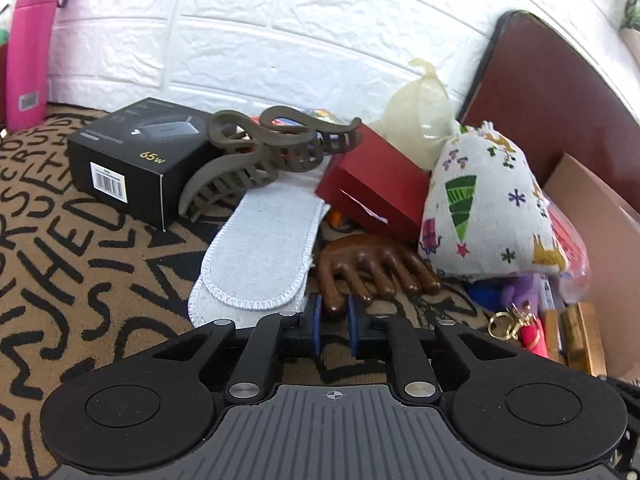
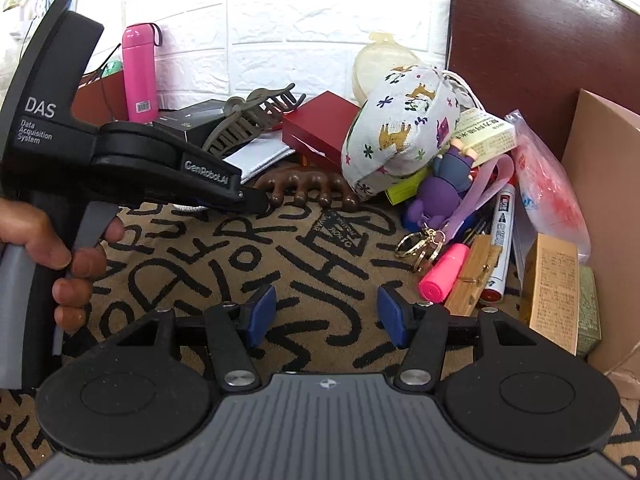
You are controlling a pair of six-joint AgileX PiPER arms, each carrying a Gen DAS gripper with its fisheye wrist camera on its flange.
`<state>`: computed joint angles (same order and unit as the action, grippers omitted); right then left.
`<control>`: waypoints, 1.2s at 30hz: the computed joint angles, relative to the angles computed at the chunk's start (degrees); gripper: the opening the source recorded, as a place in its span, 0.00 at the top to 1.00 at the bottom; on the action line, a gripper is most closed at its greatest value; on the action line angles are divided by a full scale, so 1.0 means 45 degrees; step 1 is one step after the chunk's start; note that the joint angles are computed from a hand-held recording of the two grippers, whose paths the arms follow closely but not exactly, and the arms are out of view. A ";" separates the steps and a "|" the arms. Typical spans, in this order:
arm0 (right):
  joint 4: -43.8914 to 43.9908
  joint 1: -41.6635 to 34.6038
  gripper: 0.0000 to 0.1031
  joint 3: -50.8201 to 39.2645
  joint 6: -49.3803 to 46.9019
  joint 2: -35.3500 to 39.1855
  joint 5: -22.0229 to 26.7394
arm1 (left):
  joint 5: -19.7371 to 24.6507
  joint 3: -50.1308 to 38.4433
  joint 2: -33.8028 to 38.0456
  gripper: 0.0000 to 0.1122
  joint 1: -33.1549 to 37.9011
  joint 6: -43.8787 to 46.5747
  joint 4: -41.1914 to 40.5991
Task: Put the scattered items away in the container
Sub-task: 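Grasp the brown wooden comb with the left gripper while the right grips its other end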
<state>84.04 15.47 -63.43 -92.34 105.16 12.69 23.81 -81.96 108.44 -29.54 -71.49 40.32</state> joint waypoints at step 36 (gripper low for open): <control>0.1216 0.0577 0.85 0.2214 -0.1738 -0.1625 0.0893 | -0.1371 0.7384 -0.5738 0.89 -0.1725 -0.3438 0.2368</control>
<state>89.51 18.07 -53.46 -100.16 97.85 16.71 17.64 -48.73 82.62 -37.30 -86.96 50.98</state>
